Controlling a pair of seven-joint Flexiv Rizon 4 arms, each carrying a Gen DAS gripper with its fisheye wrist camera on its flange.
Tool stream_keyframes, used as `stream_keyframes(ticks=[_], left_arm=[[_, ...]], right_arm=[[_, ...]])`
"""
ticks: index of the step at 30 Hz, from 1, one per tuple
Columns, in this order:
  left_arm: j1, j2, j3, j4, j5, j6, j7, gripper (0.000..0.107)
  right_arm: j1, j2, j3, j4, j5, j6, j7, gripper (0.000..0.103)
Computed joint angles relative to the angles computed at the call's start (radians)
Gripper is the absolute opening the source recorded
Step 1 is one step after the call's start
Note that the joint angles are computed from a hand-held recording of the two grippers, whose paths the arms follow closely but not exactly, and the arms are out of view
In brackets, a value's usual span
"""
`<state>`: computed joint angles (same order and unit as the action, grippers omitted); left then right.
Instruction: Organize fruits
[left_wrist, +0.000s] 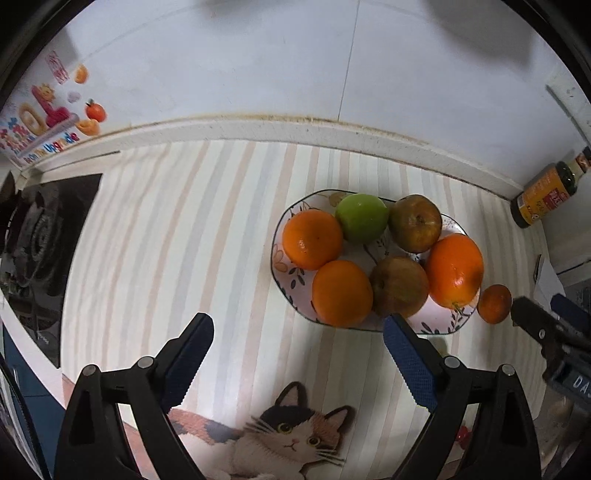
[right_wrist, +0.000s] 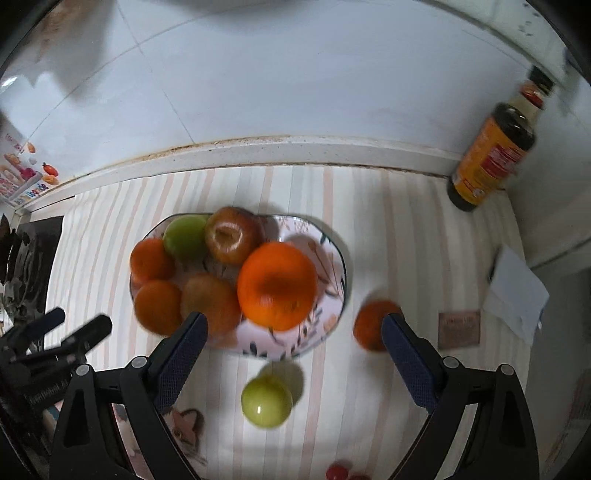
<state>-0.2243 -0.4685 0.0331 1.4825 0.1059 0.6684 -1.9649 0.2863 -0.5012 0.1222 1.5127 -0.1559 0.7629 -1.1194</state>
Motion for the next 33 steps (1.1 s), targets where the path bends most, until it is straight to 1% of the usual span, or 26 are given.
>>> stream_keyframes(ticks=[3,5,13,18,21,28,33], left_arm=[[-0.01,0.047,0.006,0.038,0.02,0.029,-0.011,0.094],[-0.019,0.089,0.006,0.069,0.037,0.049,-0.02,0.094],[-0.029,0.218,-0.014,0.163,0.082,0.102,-0.038,0.094],[-0.026,0.299,-0.028,0.213,0.112,0.121,-0.049,0.094],[-0.018,0.333,-0.042,0.235,0.109,0.127,-0.044,0.094],[-0.012,0.403,-0.072,0.283,0.095,0.134,-0.024,0.094],[-0.007,0.426,-0.085,0.298,0.095,0.139,-0.017,0.094]], right_arm=[[0.007,0.057,-0.001,0.069,-0.011,0.035,0.03,0.097],[0.018,0.1,-0.008,0.123,-0.041,0.072,0.063,0.097],[0.025,0.263,0.008,0.274,-0.115,0.13,0.14,0.097],[0.026,0.345,0.018,0.338,-0.172,0.146,0.191,0.097],[0.023,0.399,0.03,0.376,-0.2,0.157,0.222,0.097],[0.017,0.492,0.063,0.427,-0.189,0.152,0.251,0.097],[0.013,0.528,0.073,0.453,-0.207,0.147,0.28,0.097]])
